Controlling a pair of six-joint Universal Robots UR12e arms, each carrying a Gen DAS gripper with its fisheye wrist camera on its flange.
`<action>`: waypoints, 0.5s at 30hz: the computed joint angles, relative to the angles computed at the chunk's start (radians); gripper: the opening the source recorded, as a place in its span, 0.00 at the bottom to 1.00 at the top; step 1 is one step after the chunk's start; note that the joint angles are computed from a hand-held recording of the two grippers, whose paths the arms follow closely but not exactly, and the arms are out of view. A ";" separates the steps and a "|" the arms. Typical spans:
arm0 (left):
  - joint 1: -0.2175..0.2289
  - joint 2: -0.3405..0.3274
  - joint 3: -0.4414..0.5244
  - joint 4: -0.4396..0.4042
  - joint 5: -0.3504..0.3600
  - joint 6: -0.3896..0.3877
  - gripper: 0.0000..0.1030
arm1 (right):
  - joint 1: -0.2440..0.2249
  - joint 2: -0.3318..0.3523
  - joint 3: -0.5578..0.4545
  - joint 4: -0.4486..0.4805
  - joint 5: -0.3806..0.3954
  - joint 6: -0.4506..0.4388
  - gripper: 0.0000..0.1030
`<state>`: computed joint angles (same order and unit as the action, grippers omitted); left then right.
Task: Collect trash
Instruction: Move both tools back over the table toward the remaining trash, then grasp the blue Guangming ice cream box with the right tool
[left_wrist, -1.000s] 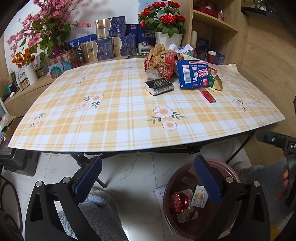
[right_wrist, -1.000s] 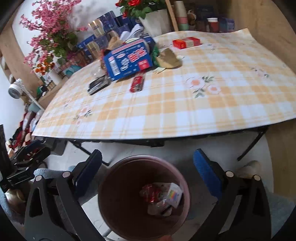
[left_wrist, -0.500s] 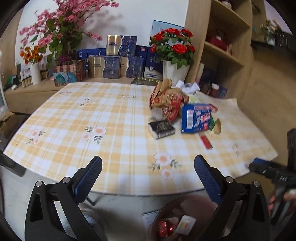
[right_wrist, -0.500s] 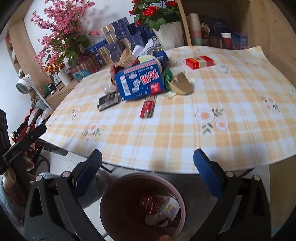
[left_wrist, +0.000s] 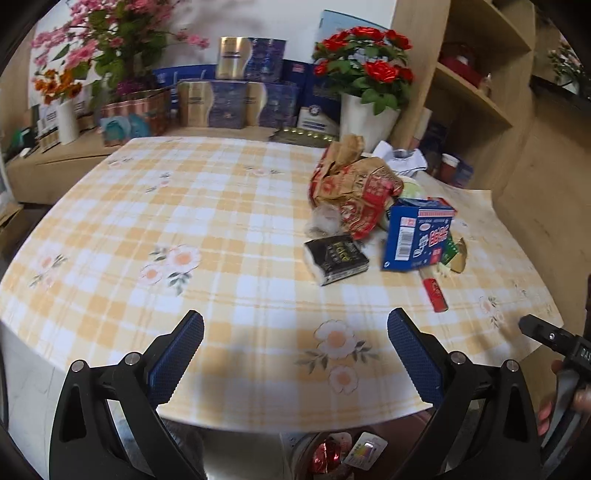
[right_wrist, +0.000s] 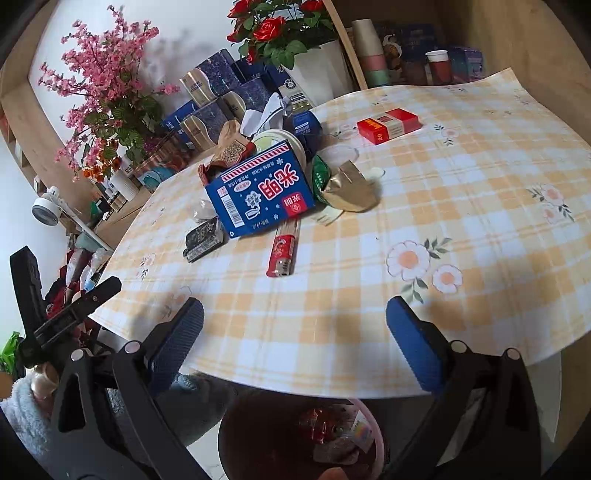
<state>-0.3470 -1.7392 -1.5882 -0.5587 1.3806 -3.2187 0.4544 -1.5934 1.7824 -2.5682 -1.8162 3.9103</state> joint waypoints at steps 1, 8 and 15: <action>0.004 -0.006 0.006 -0.003 -0.018 0.001 0.95 | -0.002 0.005 -0.008 0.012 -0.004 -0.008 0.95; 0.009 -0.036 0.036 0.003 -0.011 0.012 0.95 | -0.001 0.034 -0.059 0.084 -0.062 -0.069 0.95; 0.004 -0.048 0.059 0.000 0.090 0.050 0.94 | -0.009 0.071 -0.106 0.111 -0.096 -0.159 0.95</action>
<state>-0.3426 -1.7872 -1.5291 -0.5583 1.4708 -3.1683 0.4457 -1.5228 1.6763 -2.4567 -1.9122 3.7514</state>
